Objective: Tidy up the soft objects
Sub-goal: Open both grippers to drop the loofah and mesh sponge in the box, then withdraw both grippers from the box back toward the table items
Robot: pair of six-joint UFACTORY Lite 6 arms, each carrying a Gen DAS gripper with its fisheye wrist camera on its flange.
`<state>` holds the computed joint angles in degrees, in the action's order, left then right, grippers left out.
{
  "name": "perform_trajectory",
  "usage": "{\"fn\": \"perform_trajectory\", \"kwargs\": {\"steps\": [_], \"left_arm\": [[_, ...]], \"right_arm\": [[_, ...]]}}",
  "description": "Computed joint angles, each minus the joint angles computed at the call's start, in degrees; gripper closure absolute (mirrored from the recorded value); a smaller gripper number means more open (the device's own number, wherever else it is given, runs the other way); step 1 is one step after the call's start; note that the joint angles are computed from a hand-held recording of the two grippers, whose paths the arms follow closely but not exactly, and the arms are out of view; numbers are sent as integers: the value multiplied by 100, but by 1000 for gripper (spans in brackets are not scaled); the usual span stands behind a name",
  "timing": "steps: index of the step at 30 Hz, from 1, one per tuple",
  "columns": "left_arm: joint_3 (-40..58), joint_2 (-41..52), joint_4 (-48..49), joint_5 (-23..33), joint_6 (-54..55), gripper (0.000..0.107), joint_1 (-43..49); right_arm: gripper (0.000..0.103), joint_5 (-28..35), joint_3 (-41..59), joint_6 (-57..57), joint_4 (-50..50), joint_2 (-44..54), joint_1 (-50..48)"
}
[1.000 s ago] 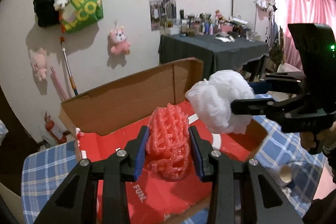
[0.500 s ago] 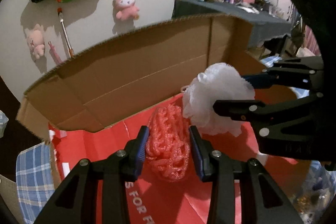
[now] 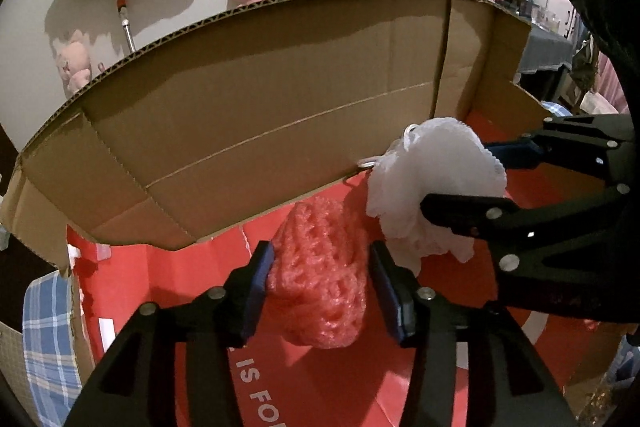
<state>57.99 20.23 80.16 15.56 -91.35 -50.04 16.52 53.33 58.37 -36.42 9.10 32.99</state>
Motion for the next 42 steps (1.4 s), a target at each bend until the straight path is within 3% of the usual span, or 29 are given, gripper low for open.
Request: {"fn": "perform_trajectory", "kwargs": {"steps": [8,16,21,25,30,35,37,42], "left_arm": [[-181,-133,425,57,-407,35,0],[-580,-790,118,286,-324,23,-102],[-1097,-1824,-255,582,-229,14,-389],[-1528,-2901,-702,1252,-116,5,-959],[-1909,-4269,-1155,2606,-286,4,-2271],[-2020,-5078,-1340,4639,-993,4,-4402],[-1974,-5135,-1347,5731,-1429,4,-5573],[-1618,-4575,-1559,7758,-2451,4,-7790]], "right_arm": [[39,135,49,-91,110,12,100],[32,408,-163,67,130,-550,221],[27,1048,-324,477,-63,-1430,685],[26,1871,-445,1071,-406,-2224,1443],[20,3414,-593,2366,-1126,-3307,3068],[18,5937,-322,3934,-1768,-3599,5726],[14,6772,-125,4391,-1877,-3468,6638],[11,8631,605,5636,-1903,-2582,8803]]}}
